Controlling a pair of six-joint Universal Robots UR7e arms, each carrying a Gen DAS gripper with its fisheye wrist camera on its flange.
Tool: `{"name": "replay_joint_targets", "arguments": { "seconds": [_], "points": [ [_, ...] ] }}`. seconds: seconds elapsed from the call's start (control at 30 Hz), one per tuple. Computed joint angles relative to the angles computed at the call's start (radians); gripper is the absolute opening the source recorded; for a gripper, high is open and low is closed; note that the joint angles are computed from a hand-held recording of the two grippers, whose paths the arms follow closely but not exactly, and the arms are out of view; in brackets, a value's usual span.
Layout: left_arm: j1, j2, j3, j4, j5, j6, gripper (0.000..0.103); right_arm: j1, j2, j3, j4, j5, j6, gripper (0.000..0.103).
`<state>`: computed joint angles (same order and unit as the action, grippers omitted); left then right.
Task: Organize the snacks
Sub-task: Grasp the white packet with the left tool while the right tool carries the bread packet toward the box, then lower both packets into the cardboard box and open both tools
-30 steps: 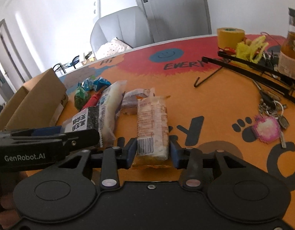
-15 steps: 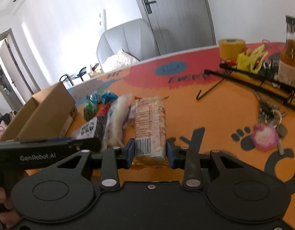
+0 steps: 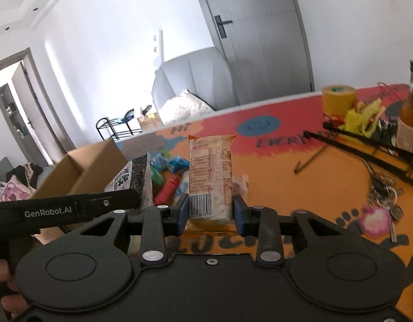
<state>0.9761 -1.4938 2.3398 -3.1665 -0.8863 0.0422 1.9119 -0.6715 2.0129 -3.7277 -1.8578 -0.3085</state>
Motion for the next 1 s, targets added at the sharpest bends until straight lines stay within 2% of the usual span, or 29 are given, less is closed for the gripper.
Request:
{"name": "replay_joint_targets", "arguments": {
  "seconds": [0.4, 0.87, 1.0],
  "points": [
    [-0.013, -0.112, -0.001, -0.011, 0.031, 0.061, 0.052, 0.064, 0.039, -0.088, 0.047, 0.038, 0.001, 0.033],
    [0.092, -0.213, -0.065, 0.031, 0.106, 0.075, 0.052, 0.14, 0.143, -0.263, 0.184, 0.074, -0.006, 0.033],
    [0.115, -0.227, -0.08, 0.051, 0.103, 0.085, 0.052, 0.159, 0.173, -0.3, 0.212, 0.078, -0.005, 0.033]
  ]
}}
